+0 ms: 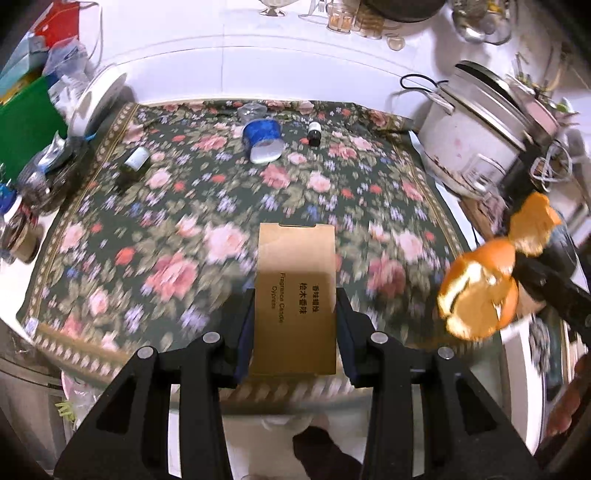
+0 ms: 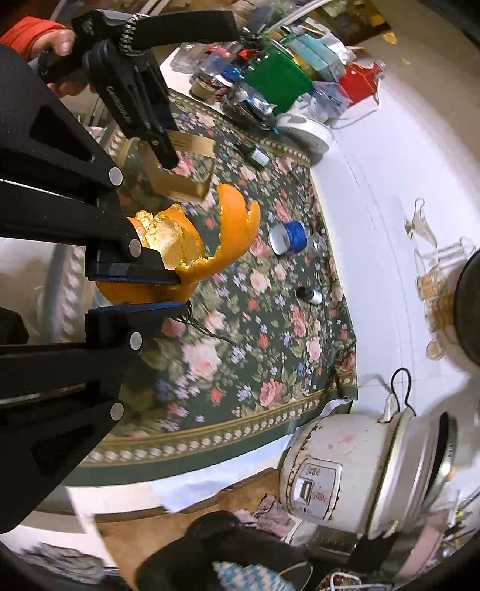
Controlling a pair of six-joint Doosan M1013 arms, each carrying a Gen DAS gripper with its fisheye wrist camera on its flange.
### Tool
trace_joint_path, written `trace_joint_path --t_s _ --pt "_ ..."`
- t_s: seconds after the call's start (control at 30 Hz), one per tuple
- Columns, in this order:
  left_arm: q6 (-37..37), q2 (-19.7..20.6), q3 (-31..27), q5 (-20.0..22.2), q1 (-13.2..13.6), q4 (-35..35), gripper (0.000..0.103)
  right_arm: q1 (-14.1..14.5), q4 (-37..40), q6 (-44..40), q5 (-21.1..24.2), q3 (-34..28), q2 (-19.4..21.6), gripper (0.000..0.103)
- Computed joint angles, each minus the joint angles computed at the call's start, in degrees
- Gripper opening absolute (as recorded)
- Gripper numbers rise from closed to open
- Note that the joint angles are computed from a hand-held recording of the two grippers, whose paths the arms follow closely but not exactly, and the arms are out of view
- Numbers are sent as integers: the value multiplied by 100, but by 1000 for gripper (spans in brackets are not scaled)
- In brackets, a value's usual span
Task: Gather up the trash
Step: 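Carry the card and orange peel down toward the bucket with both tools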
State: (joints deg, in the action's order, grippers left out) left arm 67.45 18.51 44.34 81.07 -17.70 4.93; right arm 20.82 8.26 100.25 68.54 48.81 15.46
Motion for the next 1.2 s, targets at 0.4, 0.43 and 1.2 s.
trace_joint_path --t_s 0.4,0.43,1.2 --pt "686 -1550 1963 -392 255 -357 39 1052 -1185 1440 -451 1142 -786 9" --pt "717 -1618 2048 -380 273 -383 39 1110 -1222 1512 -437 1202 -828 9" --pt "287 -2157 4192 -627 54 -1249 39 1291 -903 1751 -97 2973 -1189 9"
